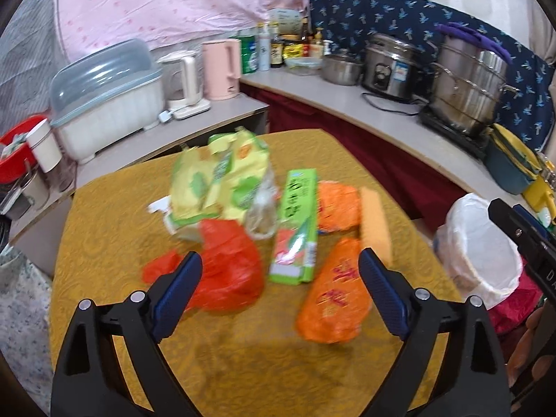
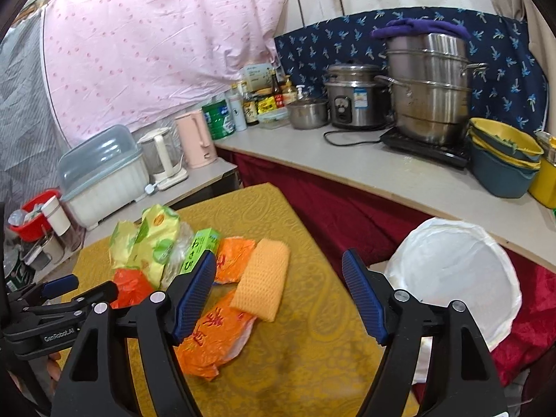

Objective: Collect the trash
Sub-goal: 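Grasp the orange foam net with the right tool while the left tool grasps the red bag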

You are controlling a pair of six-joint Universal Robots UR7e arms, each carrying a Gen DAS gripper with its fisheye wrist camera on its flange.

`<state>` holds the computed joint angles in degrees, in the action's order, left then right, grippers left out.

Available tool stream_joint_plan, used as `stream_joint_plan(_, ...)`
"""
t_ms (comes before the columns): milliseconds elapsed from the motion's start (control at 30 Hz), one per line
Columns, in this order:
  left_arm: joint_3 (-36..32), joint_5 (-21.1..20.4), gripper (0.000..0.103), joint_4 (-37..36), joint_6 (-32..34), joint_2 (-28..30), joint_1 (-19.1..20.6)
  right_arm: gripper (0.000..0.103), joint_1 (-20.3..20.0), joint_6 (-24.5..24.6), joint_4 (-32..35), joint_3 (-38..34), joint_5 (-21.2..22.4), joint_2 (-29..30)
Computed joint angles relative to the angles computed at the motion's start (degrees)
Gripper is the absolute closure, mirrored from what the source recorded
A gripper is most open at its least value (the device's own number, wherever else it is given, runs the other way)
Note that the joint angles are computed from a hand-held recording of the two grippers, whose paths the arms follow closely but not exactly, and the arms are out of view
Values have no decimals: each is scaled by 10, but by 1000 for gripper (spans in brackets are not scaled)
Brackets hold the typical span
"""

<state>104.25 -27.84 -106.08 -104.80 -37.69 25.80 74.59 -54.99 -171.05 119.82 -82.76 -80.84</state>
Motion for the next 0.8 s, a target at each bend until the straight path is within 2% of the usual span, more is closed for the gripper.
stream_joint_plan(167,53,-24,15,-9,-33,-23,4,31,8,0,-26,13,-29,33)
stream_joint_plan(400,113,-35,12,-67,-26,-42,24,31,24,9,-58,0,-84,105)
stream_joint_plan(533,142,-30,12,-123,-2,-50,44,31,32,17,-77,-19,-106,147)
stream_joint_plan(800,158,-24,11,-210,67,-44,83,31,45,38,-91,-74,-146,225)
